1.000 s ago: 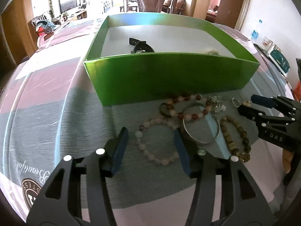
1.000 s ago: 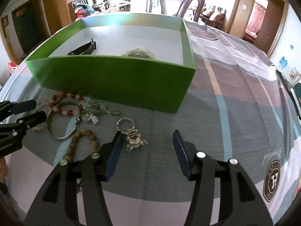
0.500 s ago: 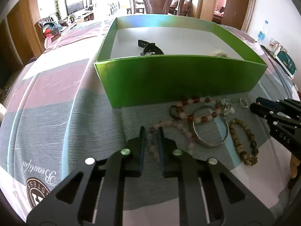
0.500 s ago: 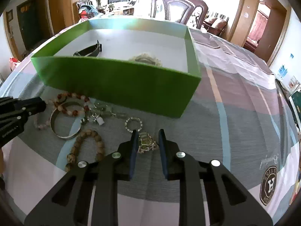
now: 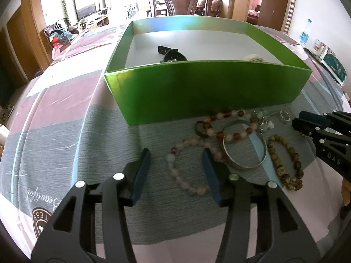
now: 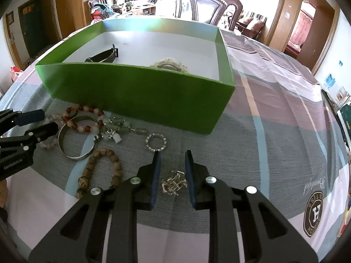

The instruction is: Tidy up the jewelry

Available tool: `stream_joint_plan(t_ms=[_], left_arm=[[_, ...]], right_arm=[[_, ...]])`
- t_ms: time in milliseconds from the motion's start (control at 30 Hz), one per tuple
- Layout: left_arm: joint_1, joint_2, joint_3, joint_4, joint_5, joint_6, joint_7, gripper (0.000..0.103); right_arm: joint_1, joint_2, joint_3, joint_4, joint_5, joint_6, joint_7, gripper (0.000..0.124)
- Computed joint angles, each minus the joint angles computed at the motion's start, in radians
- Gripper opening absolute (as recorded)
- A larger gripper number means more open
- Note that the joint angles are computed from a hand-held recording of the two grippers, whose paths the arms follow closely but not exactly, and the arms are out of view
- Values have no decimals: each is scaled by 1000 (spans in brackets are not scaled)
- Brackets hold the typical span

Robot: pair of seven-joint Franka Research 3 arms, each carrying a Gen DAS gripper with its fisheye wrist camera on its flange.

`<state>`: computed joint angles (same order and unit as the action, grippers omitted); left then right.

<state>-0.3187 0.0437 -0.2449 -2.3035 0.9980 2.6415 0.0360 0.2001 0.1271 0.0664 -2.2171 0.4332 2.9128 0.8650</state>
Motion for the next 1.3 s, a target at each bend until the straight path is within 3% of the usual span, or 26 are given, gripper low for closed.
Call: stream_joint_plan(t_ms=[67, 133, 200, 333, 400, 533, 700, 900, 967, 1033, 1200, 1300], left_arm=[[0, 0, 1, -2, 5, 7, 1, 44], [0, -1, 0, -2, 12, 12, 0, 34], [-1, -2, 0, -3, 19, 18, -1, 16], [0, -3, 0, -7, 23, 24, -3, 11], [1, -5, 0, -8, 23, 24, -6, 9], [2, -7, 0, -11, 23, 24, -9, 9], [4, -14, 0, -15, 34, 24, -25, 8], [6, -11, -2, -15, 20, 21, -17, 9], [4, -11, -3, -14, 18, 14, -19, 12], [4, -11, -3, -14, 17, 14, -19, 15], [4, -12, -4, -13, 19, 12, -20, 27], [1, -7, -5, -7, 13, -3, -12, 35]], right_arm=[[2, 0, -2, -2, -6, 3, 6, 23], [3, 2, -2, 0, -10, 4, 8, 23], [3, 1, -1, -4, -10, 9, 7, 23], [3, 1, 3, -9, -8, 17, -3, 23], [-1, -4, 10, -12, 9, 12, -26, 14], [-5, -11, 17, -14, 57, 19, -59, 5], [-16, -15, 21, 2, 135, 8, -103, 3], [-5, 6, -7, 34, 70, -39, -22, 5], [-8, 4, -4, 33, 74, -47, -16, 20], [-23, 1, 12, 40, 129, -70, -62, 26], [-19, -29, 28, 16, 241, -86, -206, 26], [4, -25, 11, 7, 180, -67, -153, 26]])
